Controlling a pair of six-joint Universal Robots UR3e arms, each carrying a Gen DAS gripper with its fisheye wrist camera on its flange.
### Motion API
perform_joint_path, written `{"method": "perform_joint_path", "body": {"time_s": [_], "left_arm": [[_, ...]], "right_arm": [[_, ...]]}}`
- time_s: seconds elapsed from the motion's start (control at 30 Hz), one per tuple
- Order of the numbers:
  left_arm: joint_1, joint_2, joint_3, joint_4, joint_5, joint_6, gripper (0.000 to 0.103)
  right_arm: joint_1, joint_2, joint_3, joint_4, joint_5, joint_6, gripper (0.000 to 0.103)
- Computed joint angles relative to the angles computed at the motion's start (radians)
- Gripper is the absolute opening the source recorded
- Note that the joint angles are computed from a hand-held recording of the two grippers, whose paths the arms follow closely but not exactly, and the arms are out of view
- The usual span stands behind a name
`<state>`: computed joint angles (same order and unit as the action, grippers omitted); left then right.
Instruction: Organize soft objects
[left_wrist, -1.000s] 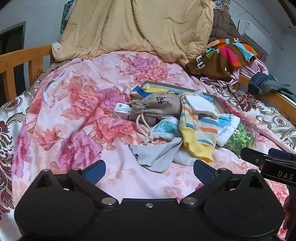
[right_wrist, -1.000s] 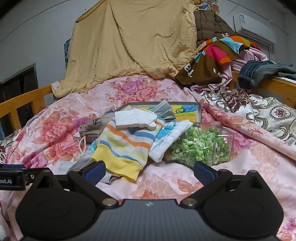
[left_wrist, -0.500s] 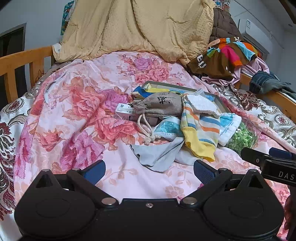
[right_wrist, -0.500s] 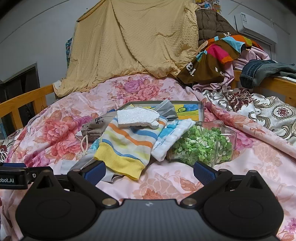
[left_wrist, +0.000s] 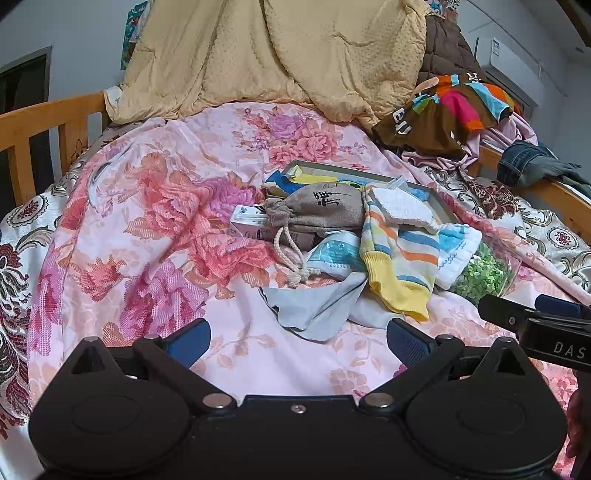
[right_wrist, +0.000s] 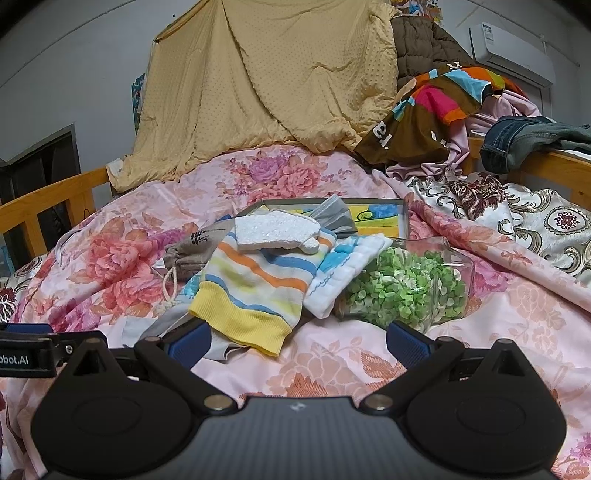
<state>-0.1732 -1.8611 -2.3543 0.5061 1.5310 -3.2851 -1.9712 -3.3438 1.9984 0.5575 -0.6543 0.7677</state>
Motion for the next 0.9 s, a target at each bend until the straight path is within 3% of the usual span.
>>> {"method": "perform_joint_path", "body": {"time_s": [0.9], "left_arm": [[-0.009,-0.002,0.001,0.006,0.002,0.000,0.101]], "right_arm": [[-0.018,0.005,-0.008,0.016,-0.020,-0.015,0.103]]}}
